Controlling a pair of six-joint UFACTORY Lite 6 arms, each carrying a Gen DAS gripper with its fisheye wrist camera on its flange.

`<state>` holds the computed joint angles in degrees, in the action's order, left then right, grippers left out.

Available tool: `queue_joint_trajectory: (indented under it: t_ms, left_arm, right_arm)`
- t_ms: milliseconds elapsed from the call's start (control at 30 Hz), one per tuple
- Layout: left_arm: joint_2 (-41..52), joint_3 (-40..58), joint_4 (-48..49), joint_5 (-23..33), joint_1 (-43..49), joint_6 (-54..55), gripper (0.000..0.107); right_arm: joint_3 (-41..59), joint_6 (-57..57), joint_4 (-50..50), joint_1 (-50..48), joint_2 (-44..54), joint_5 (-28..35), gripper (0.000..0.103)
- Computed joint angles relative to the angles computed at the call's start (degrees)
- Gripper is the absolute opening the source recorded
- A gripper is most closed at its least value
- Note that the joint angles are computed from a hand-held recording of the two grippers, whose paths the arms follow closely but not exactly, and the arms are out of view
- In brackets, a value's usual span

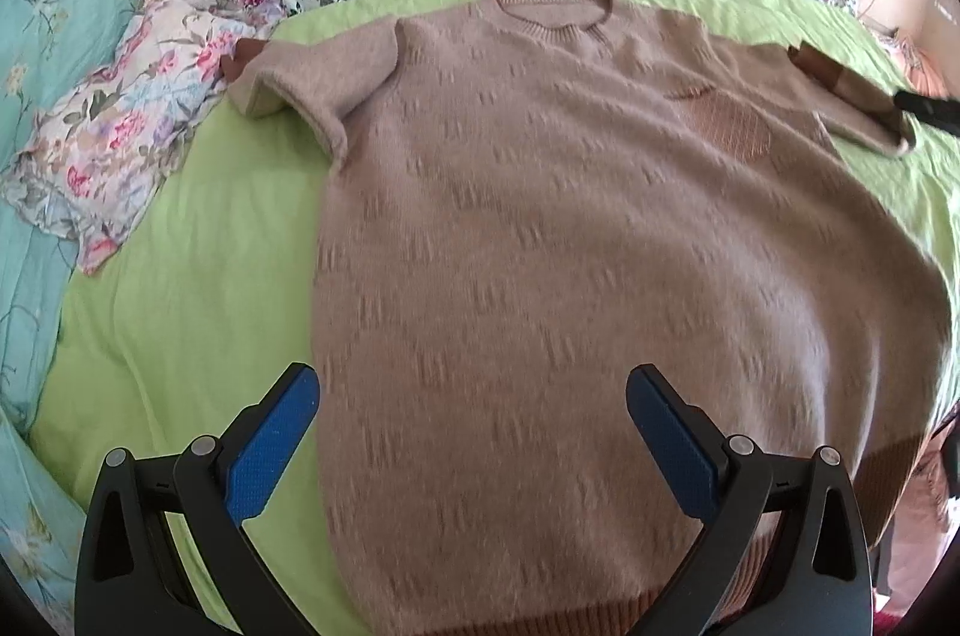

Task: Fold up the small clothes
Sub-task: 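Grasp the brown sleeve cuff with the right gripper and fold it across the body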

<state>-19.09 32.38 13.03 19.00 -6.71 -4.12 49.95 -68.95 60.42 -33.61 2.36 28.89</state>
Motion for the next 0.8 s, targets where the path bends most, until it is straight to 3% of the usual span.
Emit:
queue_joint_trajectory:
  t_ms: [67,133,267,300,333,400,633,800]
  left_arm:
    - [2.91,2.37,0.36,-0.72,-0.5,-1.12,0.102]
    - [5.41,4.18,0.83,-1.35,-1.14,-2.28,0.102]
    - [10.93,7.39,3.35,-2.37,-2.48,-5.98,0.102]
    - [12.23,8.16,3.11,-2.63,-2.72,-6.02,0.102]
    - [13.77,9.01,5.24,-2.65,-3.24,-8.25,0.102]
    - [15.57,9.99,6.58,-3.09,-3.82,-9.8,0.102]
    - [18.51,11.03,0.9,-5.13,-2.55,-3.72,0.102]
    - [18.31,10.57,-17.13,-5.95,0.95,14.19,0.102]
  right_arm:
    - [9.43,3.78,-3.98,0.86,9.19,-1.93,0.083]
    - [20.42,9.05,-9.19,1.38,19.67,0.75,0.083]
    - [32.34,18.79,-19.46,3.54,31.33,1.68,0.079]
    - [33.53,22.37,-23.51,4.67,32.73,0.62,0.062]
    - [35.07,25.24,-26.44,5.43,34.62,0.16,0.033]
    - [36.61,26.29,-25.11,4.98,36.23,2.92,0.008]
    - [24.43,13.86,1.86,10.84,21.99,5.48,0.008]
    - [29.08,14.69,16.33,26.76,22.69,2.49,0.008]
